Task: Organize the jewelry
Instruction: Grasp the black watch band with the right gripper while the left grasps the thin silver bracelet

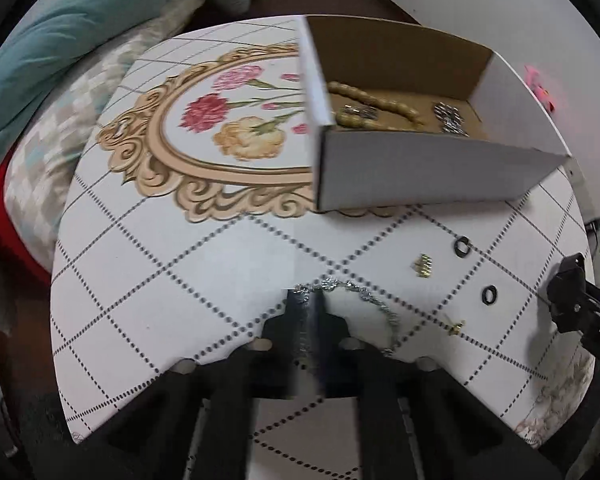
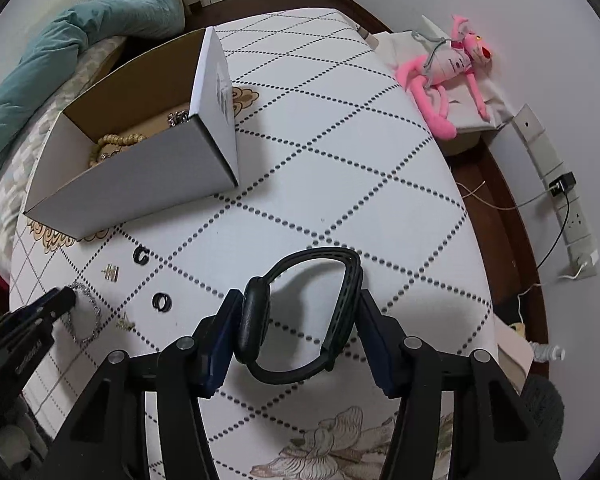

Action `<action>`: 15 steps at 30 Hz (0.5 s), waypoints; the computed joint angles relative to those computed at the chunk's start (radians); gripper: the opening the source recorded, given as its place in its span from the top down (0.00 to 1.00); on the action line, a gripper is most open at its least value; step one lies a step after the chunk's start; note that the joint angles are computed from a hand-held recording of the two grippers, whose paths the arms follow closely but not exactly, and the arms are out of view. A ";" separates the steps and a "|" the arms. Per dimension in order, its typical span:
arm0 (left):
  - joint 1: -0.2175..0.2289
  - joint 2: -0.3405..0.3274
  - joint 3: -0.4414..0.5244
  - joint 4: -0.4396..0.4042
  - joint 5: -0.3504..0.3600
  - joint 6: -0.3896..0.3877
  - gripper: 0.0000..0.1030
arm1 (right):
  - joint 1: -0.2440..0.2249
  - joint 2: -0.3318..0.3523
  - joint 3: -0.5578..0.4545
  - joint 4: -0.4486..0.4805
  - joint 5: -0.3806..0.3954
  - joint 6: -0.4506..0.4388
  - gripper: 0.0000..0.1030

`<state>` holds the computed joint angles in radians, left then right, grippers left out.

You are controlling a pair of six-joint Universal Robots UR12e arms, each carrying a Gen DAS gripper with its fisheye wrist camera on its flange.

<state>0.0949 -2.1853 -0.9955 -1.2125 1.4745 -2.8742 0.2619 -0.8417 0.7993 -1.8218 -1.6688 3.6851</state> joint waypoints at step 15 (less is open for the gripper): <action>0.045 0.048 0.015 -0.019 -0.206 -0.042 1.00 | -0.003 -0.051 0.039 -0.151 0.095 -0.032 0.45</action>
